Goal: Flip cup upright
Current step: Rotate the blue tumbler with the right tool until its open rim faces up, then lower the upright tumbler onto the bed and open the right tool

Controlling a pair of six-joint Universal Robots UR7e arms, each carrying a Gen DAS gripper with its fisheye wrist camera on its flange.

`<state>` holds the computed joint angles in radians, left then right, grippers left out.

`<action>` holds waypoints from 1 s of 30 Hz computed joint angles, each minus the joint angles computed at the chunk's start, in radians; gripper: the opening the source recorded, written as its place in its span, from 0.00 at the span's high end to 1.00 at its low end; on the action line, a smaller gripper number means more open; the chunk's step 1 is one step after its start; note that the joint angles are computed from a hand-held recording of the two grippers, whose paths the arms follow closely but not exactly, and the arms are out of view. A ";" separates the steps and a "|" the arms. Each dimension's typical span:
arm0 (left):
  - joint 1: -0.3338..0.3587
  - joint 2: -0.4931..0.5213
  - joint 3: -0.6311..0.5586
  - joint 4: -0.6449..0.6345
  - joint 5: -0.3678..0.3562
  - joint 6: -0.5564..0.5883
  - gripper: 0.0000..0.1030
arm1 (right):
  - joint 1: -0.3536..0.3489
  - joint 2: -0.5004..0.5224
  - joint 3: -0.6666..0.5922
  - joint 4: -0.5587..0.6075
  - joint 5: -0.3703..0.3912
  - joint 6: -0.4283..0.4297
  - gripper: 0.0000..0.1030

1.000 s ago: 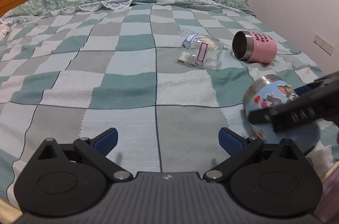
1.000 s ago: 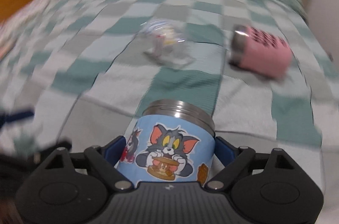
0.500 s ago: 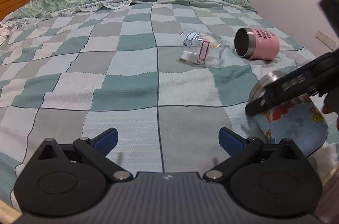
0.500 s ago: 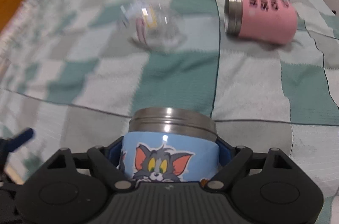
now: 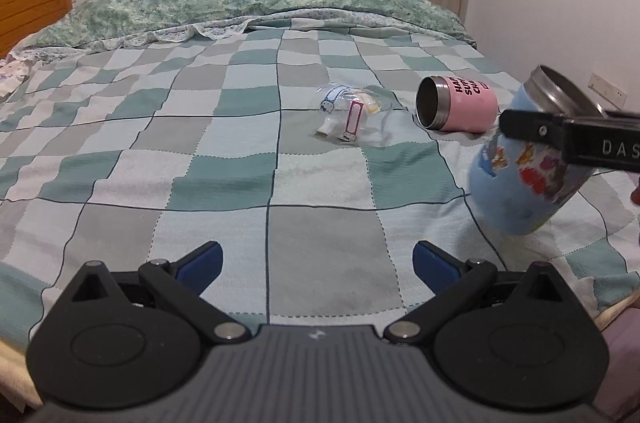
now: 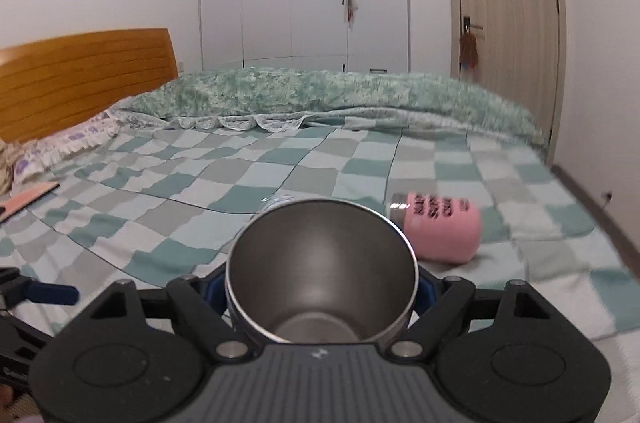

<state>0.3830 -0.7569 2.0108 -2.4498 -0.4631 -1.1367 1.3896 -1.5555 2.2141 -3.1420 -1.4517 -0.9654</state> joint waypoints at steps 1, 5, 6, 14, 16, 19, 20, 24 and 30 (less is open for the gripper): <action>-0.002 0.002 -0.005 0.018 0.001 -0.015 0.00 | 0.002 -0.002 -0.009 0.008 -0.009 -0.010 0.19; -0.003 0.016 -0.019 0.045 0.000 -0.048 0.00 | 0.002 0.007 -0.061 0.054 -0.058 -0.043 0.19; -0.002 0.022 -0.022 0.042 -0.001 -0.050 0.00 | 0.003 0.020 -0.083 0.071 -0.078 -0.047 0.19; 0.004 0.067 -0.054 -0.006 -0.007 -0.034 0.00 | -0.102 0.108 -0.072 -0.011 -0.002 -0.086 0.19; -0.002 0.070 -0.062 0.013 0.000 -0.038 0.00 | -0.110 0.108 -0.063 -0.031 0.016 -0.087 0.19; -0.018 0.072 -0.068 0.039 0.016 -0.053 0.00 | -0.122 0.101 -0.050 -0.045 0.044 -0.089 0.19; -0.026 0.071 -0.070 0.058 0.019 -0.071 0.00 | -0.128 0.095 -0.045 -0.046 0.056 -0.090 0.19; -0.064 0.063 -0.060 0.102 0.050 -0.132 0.00 | -0.176 0.037 0.023 -0.147 0.197 -0.078 0.01; -0.168 0.058 -0.057 0.253 0.112 -0.288 0.00 | -0.300 -0.169 0.184 -0.170 0.430 -0.138 0.01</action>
